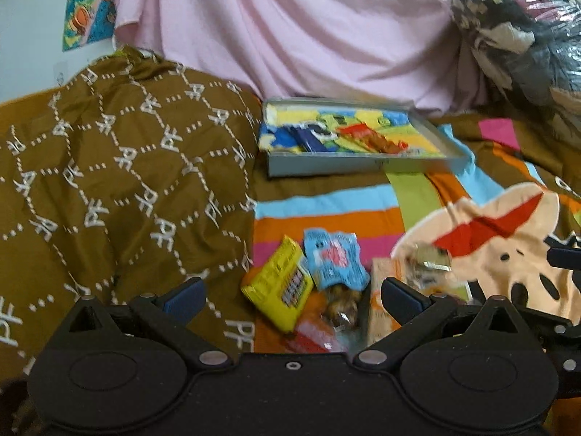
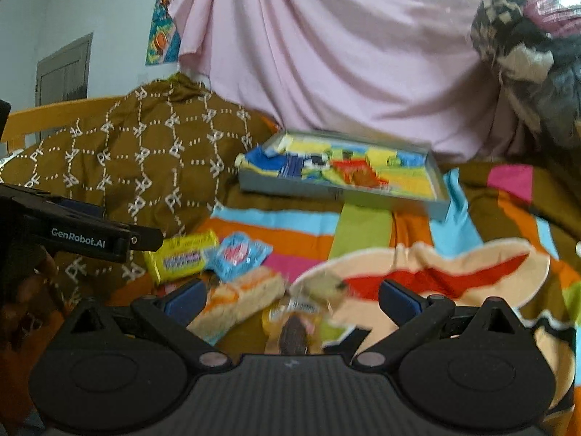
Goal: Organize snacks
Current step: 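Move both tools back over the remaining snacks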
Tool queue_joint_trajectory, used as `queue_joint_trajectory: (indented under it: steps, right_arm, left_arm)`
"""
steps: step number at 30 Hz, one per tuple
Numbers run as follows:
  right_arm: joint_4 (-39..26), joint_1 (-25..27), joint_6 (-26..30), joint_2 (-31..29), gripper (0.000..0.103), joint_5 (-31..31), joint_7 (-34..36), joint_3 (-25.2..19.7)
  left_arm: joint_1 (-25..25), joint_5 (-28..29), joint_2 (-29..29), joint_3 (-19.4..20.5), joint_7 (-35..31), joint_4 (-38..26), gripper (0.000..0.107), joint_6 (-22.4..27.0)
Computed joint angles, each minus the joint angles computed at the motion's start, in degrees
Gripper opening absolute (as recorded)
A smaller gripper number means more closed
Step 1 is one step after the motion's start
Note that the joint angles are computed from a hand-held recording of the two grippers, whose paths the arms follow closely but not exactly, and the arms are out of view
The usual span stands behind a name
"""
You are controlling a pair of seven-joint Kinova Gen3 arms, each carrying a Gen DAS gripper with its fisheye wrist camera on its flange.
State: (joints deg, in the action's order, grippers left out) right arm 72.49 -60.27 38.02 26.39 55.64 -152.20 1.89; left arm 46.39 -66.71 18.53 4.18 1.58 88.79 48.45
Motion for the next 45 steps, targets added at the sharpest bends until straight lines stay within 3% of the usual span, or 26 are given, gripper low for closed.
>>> queue_joint_trajectory:
  steps: [11, 23, 28, 37, 45]
  right_arm:
    - [-1.9, 2.1, 3.9, 0.9, 0.103, -9.0, 6.4, -2.2]
    - [-2.7, 2.0, 5.9, 2.1, 0.103, -11.9, 8.8, -1.4]
    - [-2.0, 1.5, 5.2, 2.3, 0.103, -11.0, 9.0, -0.7]
    - [-0.7, -1.5, 5.6, 3.5, 0.103, -2.0, 8.1, 1.2]
    - [-3.5, -1.9, 8.1, 5.8, 0.102, -0.7, 12.2, 1.3]
  left_arm:
    - [-0.8, 3.1, 0.5, 0.0, -5.2, 0.1, 0.102, -4.2]
    - [-0.6, 5.8, 1.1, -1.7, -9.0, -0.1, 0.102, -8.1]
    - [-0.9, 6.8, 1.7, -1.9, -11.5, -0.6, 0.102, -10.0]
    - [-2.8, 14.5, 3.5, -2.8, -22.0, -2.9, 0.102, -16.2]
    - [-3.3, 22.9, 5.0, -4.2, -31.3, -4.9, 0.09, -17.7]
